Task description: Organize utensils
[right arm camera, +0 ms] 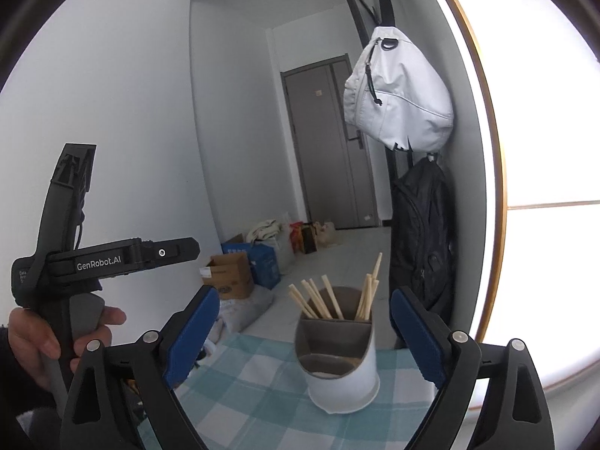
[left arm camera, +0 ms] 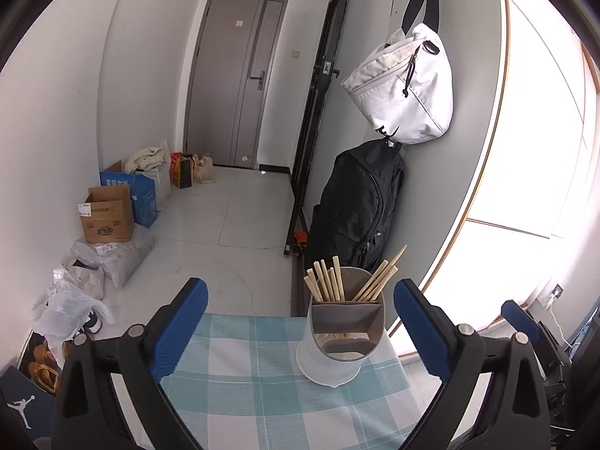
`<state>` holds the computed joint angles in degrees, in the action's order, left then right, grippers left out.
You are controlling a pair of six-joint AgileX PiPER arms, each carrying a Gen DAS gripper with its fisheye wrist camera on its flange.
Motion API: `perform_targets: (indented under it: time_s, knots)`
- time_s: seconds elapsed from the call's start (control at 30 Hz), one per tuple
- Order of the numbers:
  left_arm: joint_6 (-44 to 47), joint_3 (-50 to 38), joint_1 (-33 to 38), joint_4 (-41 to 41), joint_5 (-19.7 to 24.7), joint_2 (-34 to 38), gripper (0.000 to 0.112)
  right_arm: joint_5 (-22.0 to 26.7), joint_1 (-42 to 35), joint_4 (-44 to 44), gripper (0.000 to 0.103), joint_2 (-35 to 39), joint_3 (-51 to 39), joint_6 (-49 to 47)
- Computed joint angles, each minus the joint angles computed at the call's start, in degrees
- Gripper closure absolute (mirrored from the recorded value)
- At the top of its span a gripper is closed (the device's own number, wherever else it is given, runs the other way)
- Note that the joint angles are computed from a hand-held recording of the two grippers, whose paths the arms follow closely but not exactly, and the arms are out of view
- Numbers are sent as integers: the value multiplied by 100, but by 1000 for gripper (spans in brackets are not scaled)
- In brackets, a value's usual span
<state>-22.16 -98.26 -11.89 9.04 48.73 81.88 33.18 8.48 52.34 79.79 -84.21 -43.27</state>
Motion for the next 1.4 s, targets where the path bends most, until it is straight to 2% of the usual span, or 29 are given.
perform_targets:
  time_s: [0.13,0.3,0.47,0.53,0.77,0.97,1.1,1.4]
  knots:
    - [-379,667,-158,495,-329,-386,13,-142,8,610,3,-306,547,-556]
    - [-993,1586,-270,1142,-912,-825,13,-775,128,1276,2,-700,1314,-1332]
    - [-1440,2110,-438,1738,-1220,-935,13,-890,248,946,2,-752,1496,-1104]
    - [-1663,2255,-559,2083,-1253,-950,13,-964,294,897,2,-760,1529,-1110]
    - [-1579,2272,-584,1977,-1134,-823,13,-879,200,821,1,-621,1456,-964]
    - [-1727,2309,-685,2197,-1057,-849,13,-1070,297,848,0,-632,1515,-1047]
    - [-1490,2258,-563,1812,-1046,-843,13,-1070,320,898,0,-621,1533,-1092]
    - [-1683,2247,-671,1999,-975,-817,13,-1075,316,910,0,-654,1555,-1122]
